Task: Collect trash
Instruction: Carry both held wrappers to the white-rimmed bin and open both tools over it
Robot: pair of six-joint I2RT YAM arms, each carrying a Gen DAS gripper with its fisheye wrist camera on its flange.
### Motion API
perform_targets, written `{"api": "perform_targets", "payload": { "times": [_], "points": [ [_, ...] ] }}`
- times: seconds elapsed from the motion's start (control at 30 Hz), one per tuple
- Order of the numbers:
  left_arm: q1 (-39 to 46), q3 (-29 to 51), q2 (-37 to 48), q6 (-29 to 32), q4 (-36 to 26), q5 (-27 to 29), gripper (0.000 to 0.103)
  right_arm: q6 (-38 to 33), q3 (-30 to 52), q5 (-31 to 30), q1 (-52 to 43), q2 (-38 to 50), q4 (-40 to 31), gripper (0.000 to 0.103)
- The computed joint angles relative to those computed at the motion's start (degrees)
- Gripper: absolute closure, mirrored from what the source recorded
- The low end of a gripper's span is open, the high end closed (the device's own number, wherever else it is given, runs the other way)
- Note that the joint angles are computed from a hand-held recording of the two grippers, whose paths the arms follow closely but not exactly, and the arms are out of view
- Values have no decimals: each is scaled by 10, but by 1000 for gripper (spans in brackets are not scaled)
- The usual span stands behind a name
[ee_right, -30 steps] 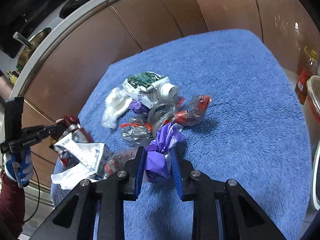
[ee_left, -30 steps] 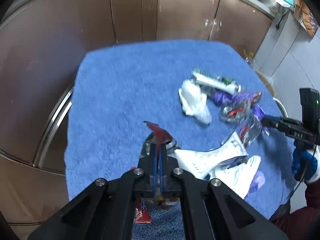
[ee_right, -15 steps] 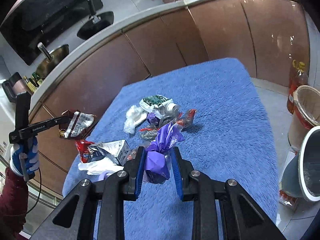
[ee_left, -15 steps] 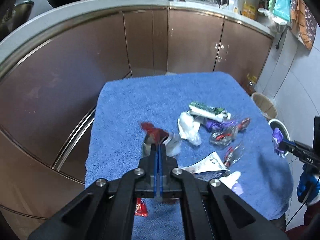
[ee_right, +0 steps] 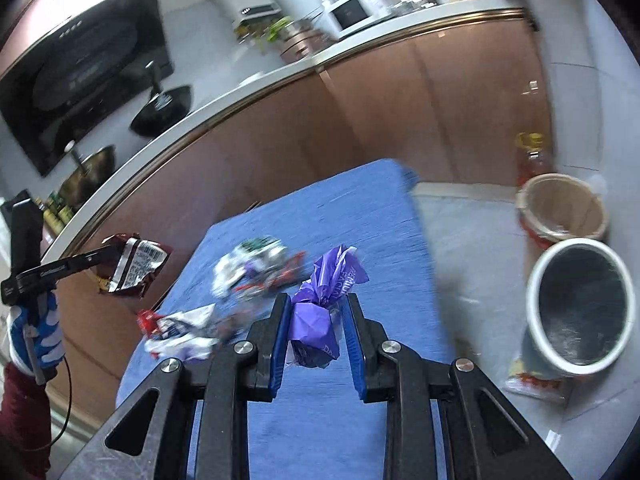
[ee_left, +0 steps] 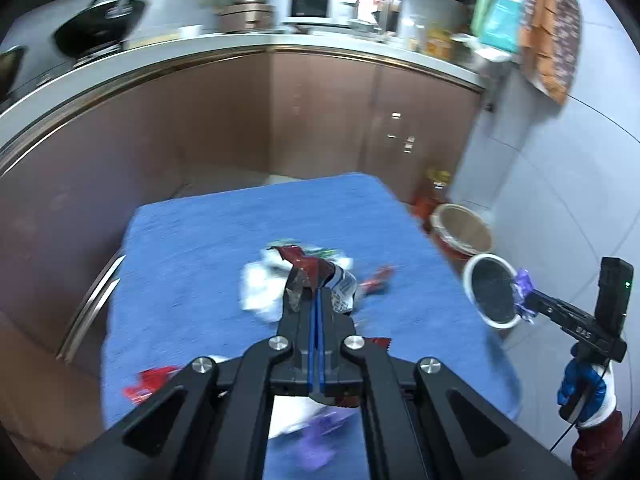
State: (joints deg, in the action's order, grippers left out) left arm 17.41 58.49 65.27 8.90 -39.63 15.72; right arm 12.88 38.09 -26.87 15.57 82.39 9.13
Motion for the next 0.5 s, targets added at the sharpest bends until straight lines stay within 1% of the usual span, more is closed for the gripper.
{"api": "perform_targets", "payload": {
  "times": [0.07, 0.1, 0.23, 0.3, 0.4, 0.5],
  "points": [
    [-72, 11, 21, -34, 16, -26, 103, -10, -7, 8, -27, -10, -4, 78],
    [-114, 22, 42, -54, 27, -40, 103, -15, -9, 13, -46, -13, -3, 78],
    [-235, 80, 132, -101, 55, -80, 103, -36, -6, 25, -115, 8, 7, 78],
    [-295, 132, 202, -116, 63, -94, 103, -48, 2, 31, -146, 32, 19, 78],
    [-354, 211, 300, -130, 63, -104, 103, -59, 22, 30, -187, 83, 37, 78],
    [-402, 332, 424, -140, 45, -100, 103, -63, 55, 43, -215, 152, 54, 78]
  ]
}}
